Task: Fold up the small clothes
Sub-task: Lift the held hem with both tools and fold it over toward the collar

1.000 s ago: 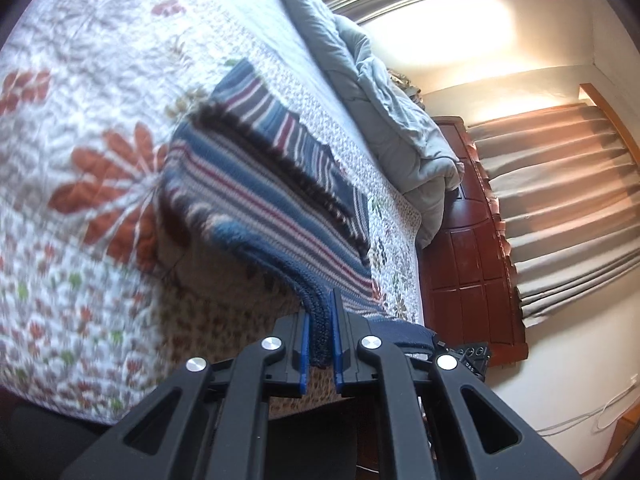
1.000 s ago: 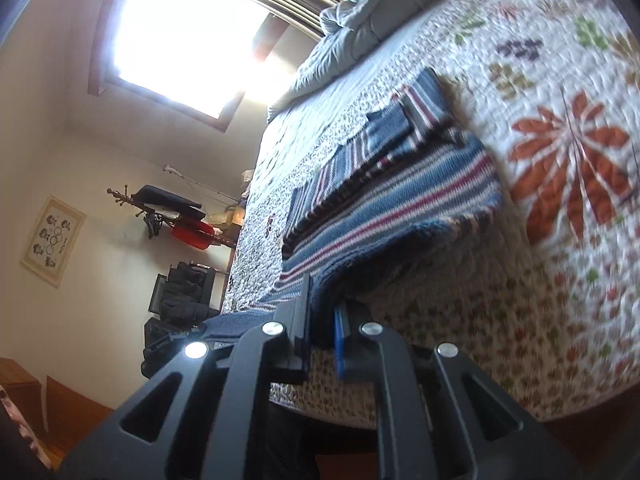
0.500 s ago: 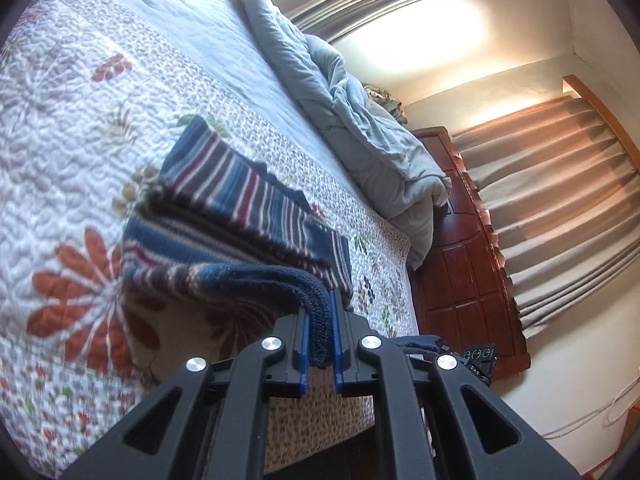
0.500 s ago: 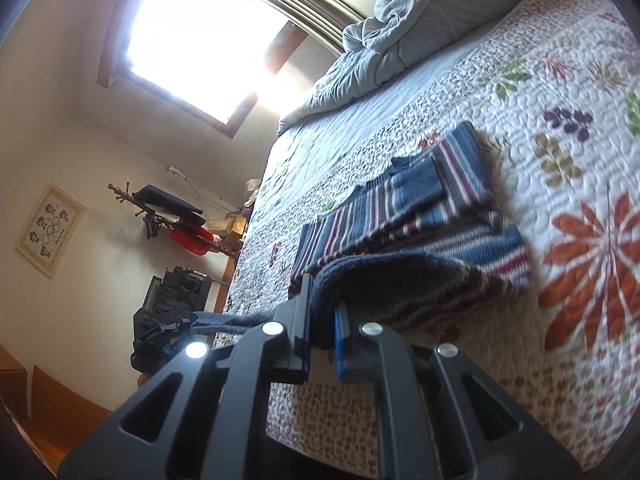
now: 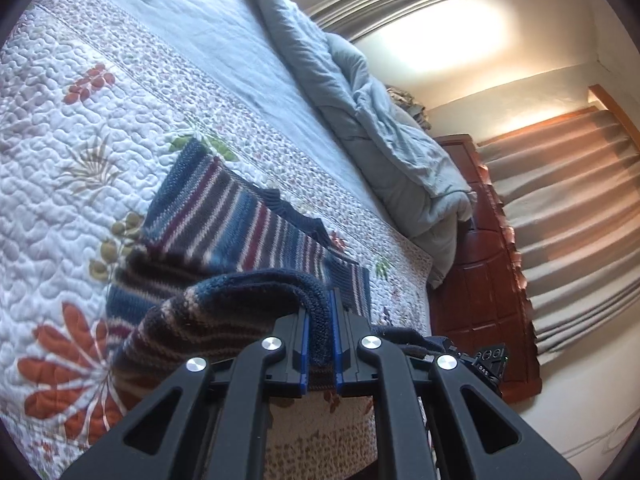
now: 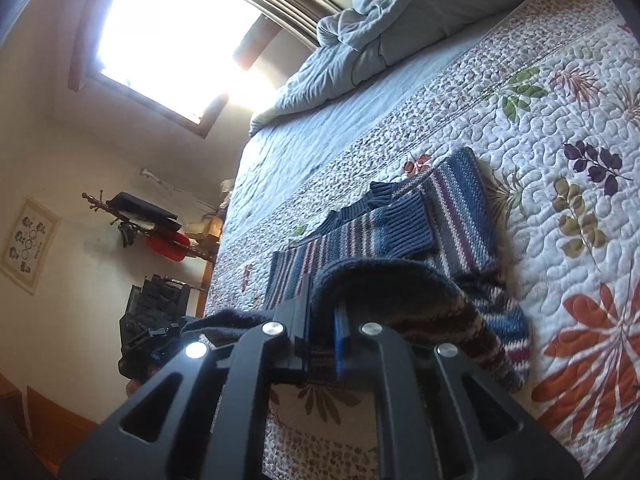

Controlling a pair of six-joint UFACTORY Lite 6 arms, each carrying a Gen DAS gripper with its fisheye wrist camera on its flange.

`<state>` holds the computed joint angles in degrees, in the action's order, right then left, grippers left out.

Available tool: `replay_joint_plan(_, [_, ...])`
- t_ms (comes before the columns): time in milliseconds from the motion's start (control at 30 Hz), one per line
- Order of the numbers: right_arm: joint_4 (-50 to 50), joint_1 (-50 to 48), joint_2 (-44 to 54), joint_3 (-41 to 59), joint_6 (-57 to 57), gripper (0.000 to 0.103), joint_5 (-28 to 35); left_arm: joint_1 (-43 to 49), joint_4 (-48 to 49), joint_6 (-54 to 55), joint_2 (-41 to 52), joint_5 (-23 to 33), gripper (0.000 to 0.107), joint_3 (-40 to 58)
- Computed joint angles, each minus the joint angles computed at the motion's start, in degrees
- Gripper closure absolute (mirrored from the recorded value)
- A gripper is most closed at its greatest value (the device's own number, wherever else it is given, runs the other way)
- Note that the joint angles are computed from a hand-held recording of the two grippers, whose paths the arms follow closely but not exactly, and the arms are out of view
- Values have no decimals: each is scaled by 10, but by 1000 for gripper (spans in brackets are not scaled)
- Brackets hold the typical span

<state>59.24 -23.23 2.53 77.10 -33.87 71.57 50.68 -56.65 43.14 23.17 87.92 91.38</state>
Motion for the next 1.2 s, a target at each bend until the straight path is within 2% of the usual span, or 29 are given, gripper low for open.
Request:
replay_joint_plan(200, [-11, 41, 117, 69, 16, 96, -49, -62, 11, -47, 92, -61, 99, 76])
replay_joint_plan(533, [-37, 75, 288, 185, 42, 96, -88, -131, 37, -143, 274, -94, 99, 260])
replay_joint_plan(833, [-60, 92, 387, 275, 69, 96, -94, -153, 62, -186, 391, -95, 98, 387])
replay_joint_plan(1033, [-64, 96, 437, 323, 80, 94, -93, -161, 73, -214, 468, -71, 96, 495])
replay_joint_plan(1067, [-65, 97, 443, 329, 82, 91, -92, -163, 72, -216, 480, -63, 94, 514])
replay_joint_plan(1133, [-66, 98, 458, 344, 89, 90, -87, -164, 66, -216, 498, -46, 78, 543])
replay_joint_plan(1167, [-67, 98, 463, 352, 91, 88, -84, -164, 62, -215, 501, -42, 66, 550])
replay_joint_plan(1200, [-68, 97, 465, 356, 92, 87, -81, -163, 58, -207, 491, -49, 65, 539])
